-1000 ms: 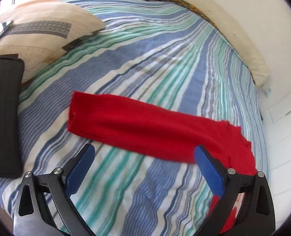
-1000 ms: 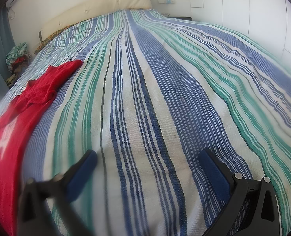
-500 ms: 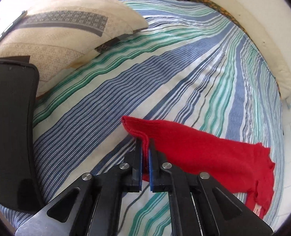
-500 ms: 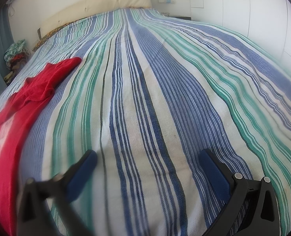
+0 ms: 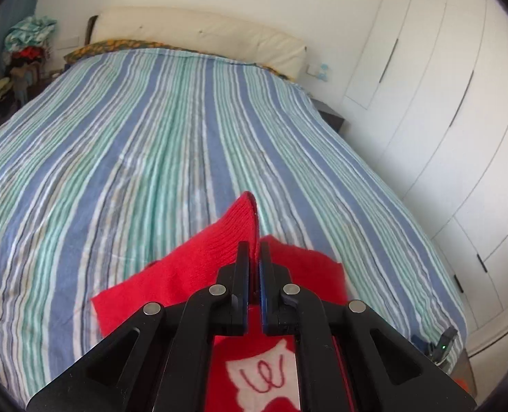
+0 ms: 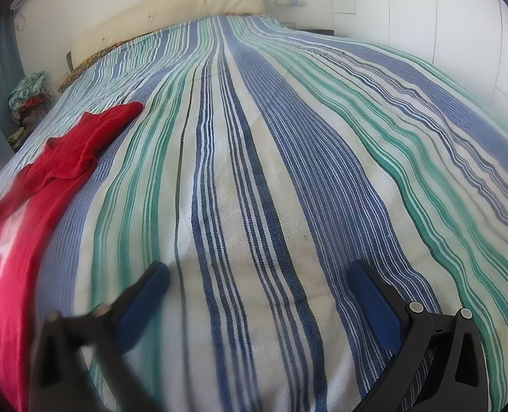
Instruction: Fold small clothes
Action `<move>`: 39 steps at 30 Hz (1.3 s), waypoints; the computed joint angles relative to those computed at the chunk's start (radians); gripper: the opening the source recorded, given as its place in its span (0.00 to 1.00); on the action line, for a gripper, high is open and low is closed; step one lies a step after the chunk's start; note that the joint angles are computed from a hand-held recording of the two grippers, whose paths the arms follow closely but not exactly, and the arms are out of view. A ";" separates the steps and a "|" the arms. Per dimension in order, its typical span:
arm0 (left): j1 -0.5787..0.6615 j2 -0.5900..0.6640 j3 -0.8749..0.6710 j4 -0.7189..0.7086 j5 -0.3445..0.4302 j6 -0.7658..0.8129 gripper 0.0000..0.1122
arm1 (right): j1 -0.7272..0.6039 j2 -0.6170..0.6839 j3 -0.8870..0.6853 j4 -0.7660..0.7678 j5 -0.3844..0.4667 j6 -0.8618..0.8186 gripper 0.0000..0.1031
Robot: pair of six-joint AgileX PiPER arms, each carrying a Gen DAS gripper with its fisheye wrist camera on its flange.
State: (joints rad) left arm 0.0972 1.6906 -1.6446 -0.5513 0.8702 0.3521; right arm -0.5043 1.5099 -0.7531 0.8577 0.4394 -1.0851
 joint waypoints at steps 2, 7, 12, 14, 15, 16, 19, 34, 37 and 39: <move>-0.111 0.040 0.007 0.030 -0.043 -0.034 0.12 | -0.001 0.000 0.000 0.002 0.001 -0.002 1.00; -0.196 0.066 0.166 0.074 -0.137 -0.089 0.55 | -0.001 -0.001 0.001 0.001 0.001 -0.001 1.00; -0.018 -0.079 0.445 0.052 -0.221 0.033 0.57 | -0.016 0.001 -0.002 0.021 0.022 -0.025 1.00; 0.079 -0.138 0.547 0.082 -0.256 0.094 0.60 | -0.015 0.002 -0.004 0.011 0.023 -0.017 1.00; 0.128 -0.167 0.604 0.071 -0.269 0.145 0.60 | -0.011 0.003 -0.007 -0.003 0.024 -0.001 1.00; 0.183 -0.177 0.639 0.052 -0.267 0.207 0.61 | -0.007 0.003 -0.015 -0.031 0.028 0.026 1.00; 0.278 -0.159 0.714 -0.002 -0.266 0.360 0.61 | 0.018 -0.009 -0.067 -0.190 0.075 0.200 0.98; 0.182 0.027 0.769 -0.352 -0.601 0.486 0.51 | 0.384 0.414 -0.648 0.216 0.583 0.759 0.56; 0.178 0.026 0.803 -0.524 -0.637 0.667 0.51 | 0.414 0.489 -0.705 0.233 0.567 0.848 0.56; 0.177 0.023 0.815 -0.591 -0.646 0.734 0.51 | 0.441 0.522 -0.733 0.222 0.554 0.902 0.56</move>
State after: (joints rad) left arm 0.2746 1.7133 -0.8292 -1.1428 0.2241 1.0862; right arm -0.0636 2.0315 -1.4856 1.0800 0.9938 -0.1827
